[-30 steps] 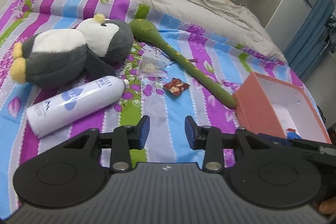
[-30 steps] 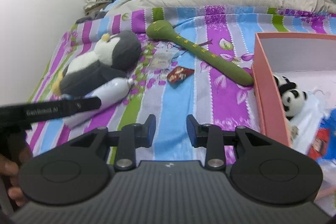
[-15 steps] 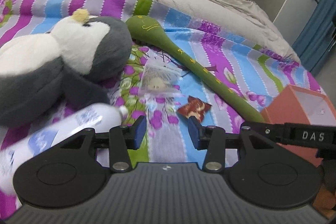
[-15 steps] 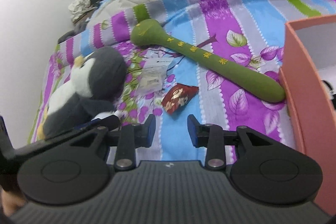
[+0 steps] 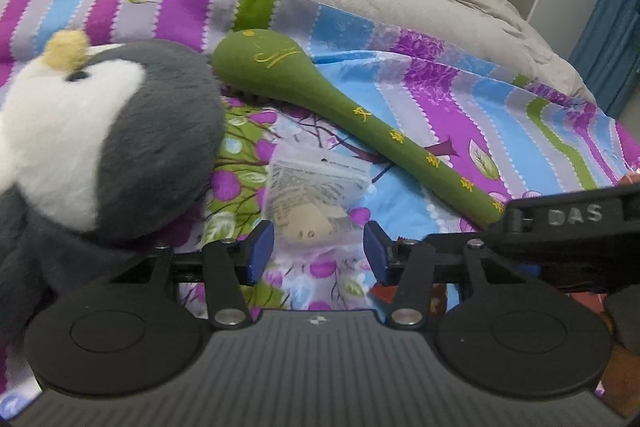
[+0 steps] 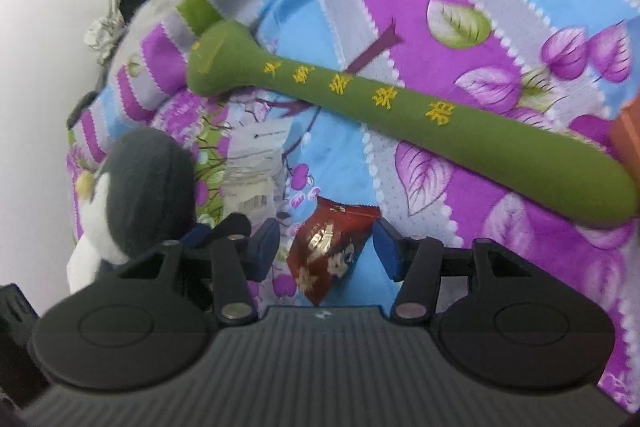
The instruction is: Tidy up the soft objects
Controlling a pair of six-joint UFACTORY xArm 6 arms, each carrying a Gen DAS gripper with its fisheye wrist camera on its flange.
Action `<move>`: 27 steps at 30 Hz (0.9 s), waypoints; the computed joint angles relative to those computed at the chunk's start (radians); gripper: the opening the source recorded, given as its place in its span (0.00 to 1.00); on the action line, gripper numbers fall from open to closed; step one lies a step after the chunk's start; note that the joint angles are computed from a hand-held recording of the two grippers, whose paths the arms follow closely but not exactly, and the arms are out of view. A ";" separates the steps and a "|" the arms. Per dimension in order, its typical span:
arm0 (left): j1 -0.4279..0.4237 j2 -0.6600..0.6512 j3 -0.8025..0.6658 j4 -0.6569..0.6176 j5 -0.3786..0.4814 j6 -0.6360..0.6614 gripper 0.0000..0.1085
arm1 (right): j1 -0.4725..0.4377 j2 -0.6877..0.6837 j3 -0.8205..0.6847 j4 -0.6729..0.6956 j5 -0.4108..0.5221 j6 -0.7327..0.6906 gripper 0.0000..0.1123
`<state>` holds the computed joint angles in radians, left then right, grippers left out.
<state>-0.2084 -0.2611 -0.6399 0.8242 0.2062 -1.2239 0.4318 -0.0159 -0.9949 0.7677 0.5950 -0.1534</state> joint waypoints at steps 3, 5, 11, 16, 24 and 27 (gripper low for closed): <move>-0.001 0.047 -0.025 -0.020 0.011 0.035 0.51 | -0.002 0.044 -0.048 -0.050 0.036 0.061 0.49; 0.002 0.069 -0.034 -0.026 0.001 0.049 0.51 | -0.003 0.065 -0.081 -0.086 0.065 0.075 0.49; 0.000 0.106 -0.059 -0.109 0.014 0.118 0.43 | -0.007 0.099 -0.150 -0.210 0.151 0.164 0.41; -0.003 0.105 -0.071 -0.119 0.057 0.099 0.18 | -0.011 0.103 -0.166 -0.237 0.171 0.183 0.30; -0.039 0.034 -0.043 -0.177 0.080 0.100 0.00 | -0.015 -0.019 -0.056 -0.267 0.142 0.197 0.27; -0.069 -0.020 -0.012 -0.130 0.092 0.033 0.00 | -0.024 -0.095 0.017 -0.270 0.122 0.184 0.27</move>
<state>-0.2777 -0.2812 -0.6523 0.6939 0.2985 -1.1913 0.4077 -0.1110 -0.9776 0.4975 0.7166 0.0305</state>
